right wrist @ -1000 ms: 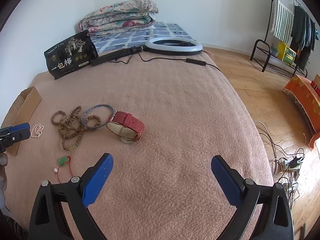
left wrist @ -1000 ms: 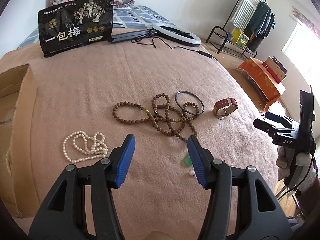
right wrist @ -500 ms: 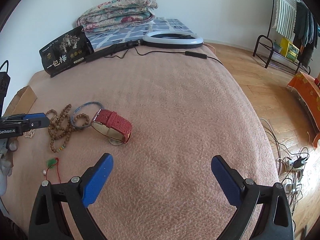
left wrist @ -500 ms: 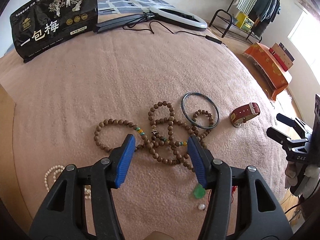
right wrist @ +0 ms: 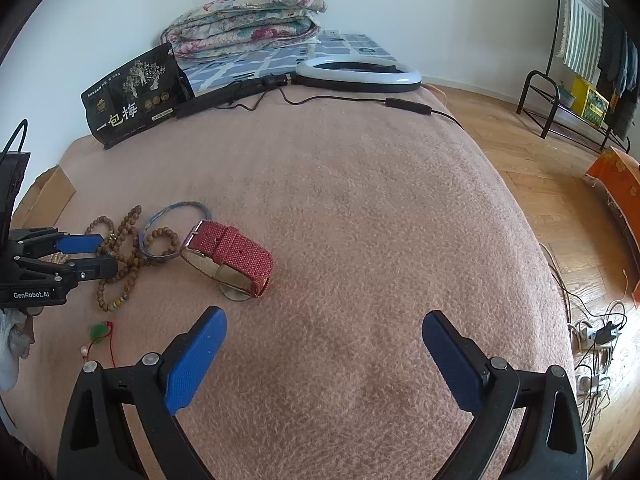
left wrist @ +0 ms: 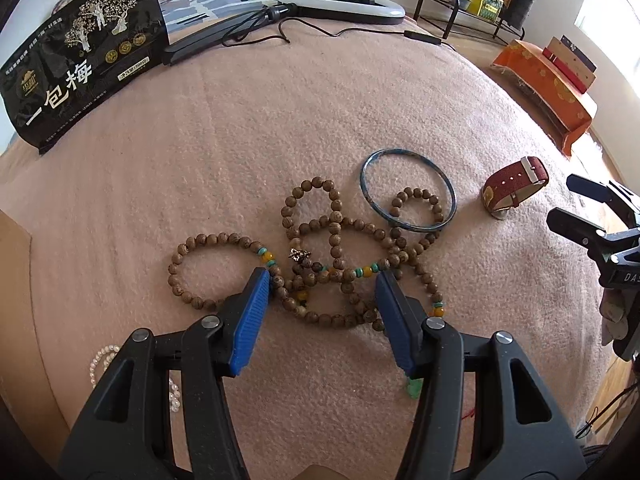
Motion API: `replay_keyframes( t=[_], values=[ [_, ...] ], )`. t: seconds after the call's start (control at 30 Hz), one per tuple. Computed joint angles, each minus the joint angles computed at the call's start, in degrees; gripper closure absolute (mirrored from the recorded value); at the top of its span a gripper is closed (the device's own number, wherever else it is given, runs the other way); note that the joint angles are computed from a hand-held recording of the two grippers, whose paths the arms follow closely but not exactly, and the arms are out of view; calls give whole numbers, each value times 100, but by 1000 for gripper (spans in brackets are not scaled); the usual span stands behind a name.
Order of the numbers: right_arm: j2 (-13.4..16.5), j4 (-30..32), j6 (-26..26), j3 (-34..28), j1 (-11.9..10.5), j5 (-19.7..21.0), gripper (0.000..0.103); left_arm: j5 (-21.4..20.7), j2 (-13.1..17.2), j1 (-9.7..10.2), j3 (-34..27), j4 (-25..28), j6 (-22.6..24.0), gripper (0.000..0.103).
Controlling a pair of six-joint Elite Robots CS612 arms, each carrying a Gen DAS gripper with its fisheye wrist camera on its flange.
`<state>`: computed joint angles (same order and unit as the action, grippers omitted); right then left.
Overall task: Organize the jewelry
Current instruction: 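Move the left tool to the brown wooden bead strand, then grasp the wooden bead strand with the left tool while the right tool grasps the red-strap watch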
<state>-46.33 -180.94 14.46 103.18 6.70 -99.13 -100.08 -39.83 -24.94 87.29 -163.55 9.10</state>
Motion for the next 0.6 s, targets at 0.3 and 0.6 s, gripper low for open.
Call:
replay_keyframes(
  t=[0.3, 0.6],
  values=[
    [163, 154, 43, -274, -2, 106, 9, 74, 111, 26, -112, -96, -290, 62],
    [287, 294, 206, -489, 11, 161, 37, -23, 156, 80, -43, -492, -516, 91]
  ],
)
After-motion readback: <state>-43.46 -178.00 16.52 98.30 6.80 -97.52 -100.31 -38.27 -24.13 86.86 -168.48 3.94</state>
